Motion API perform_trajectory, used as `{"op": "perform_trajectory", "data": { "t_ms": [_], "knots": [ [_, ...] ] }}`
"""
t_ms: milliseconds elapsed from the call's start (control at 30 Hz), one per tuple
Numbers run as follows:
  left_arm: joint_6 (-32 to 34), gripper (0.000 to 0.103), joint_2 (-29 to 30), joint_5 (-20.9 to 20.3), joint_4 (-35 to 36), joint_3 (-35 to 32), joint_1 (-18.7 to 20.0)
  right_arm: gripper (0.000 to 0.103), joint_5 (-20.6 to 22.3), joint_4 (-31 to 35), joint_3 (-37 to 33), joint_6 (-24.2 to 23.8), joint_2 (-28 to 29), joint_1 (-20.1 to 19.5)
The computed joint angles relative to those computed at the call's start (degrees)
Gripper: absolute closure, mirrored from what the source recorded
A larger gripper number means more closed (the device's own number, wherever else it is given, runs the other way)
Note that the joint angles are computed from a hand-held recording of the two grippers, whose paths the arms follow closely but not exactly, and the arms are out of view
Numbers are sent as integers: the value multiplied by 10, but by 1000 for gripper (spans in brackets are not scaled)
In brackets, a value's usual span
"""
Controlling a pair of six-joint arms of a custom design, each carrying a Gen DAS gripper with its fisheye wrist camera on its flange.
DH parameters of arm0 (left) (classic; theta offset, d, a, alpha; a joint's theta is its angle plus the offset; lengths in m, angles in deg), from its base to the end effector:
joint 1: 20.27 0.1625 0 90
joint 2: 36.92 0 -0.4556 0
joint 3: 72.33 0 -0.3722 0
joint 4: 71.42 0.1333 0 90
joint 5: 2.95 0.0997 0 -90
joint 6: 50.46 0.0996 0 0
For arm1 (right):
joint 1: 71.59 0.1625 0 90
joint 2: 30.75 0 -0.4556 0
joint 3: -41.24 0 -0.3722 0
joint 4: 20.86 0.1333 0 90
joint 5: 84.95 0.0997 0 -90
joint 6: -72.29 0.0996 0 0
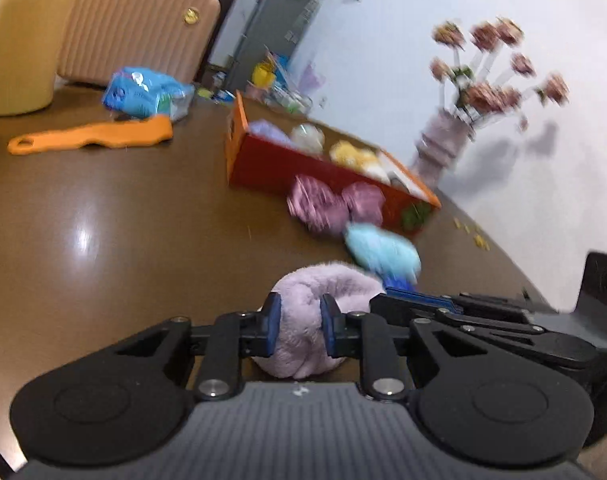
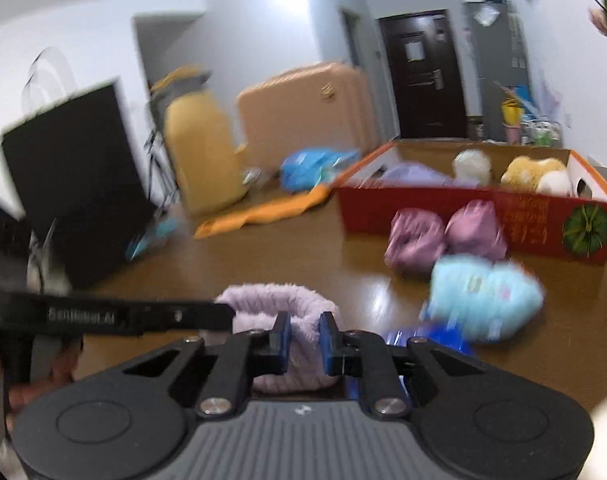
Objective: Organize soft objects
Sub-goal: 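Carry the pink roll into the box and open both grippers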
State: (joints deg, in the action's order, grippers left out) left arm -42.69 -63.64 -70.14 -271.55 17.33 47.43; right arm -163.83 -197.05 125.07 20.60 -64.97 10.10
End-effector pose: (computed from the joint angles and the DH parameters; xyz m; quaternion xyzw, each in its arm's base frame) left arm -0.1109 -0.7234 0.0466 0.1566 0.8881 -0.4121 0.1301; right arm 0.0416 -0.7703 0.1162 0.3775 -0.8669 0.3165 0.0765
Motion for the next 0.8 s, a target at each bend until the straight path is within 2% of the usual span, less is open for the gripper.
{"op": "perform_trajectory", "data": {
  "t_ms": [33, 67, 133, 233, 300, 333, 500, 733, 800],
  "knots": [
    [2, 75, -7, -8, -13, 26, -1, 87, -3, -8, 31, -8, -14, -4],
    [-1, 61, -15, -14, -28, 50, -2, 84, -7, -7, 55, -10, -28, -8],
    [-24, 51, -30, -33, -52, 91, 0, 82, -23, 14, 85, -6, -53, -13],
    [-48, 48, -43, -55, -84, 117, 3, 78, -7, 16, 108, 21, -78, -22],
    [-54, 48, -47, -47, -81, 114, 1, 68, 17, 0, 112, 42, -84, -28],
    [-56, 48, -47, -40, -75, 109, 0, 67, 21, -7, 110, 54, -83, -28],
    [-69, 48, -41, -29, -22, 83, -1, 66, 3, -33, 95, 99, -59, -19],
    [-77, 48, -33, -33, 14, 59, 14, 63, 11, 22, 61, 132, -40, -22],
    [-84, 55, -32, -51, 36, 46, 23, 62, 17, 48, 42, 151, -32, -25]
  ]
}}
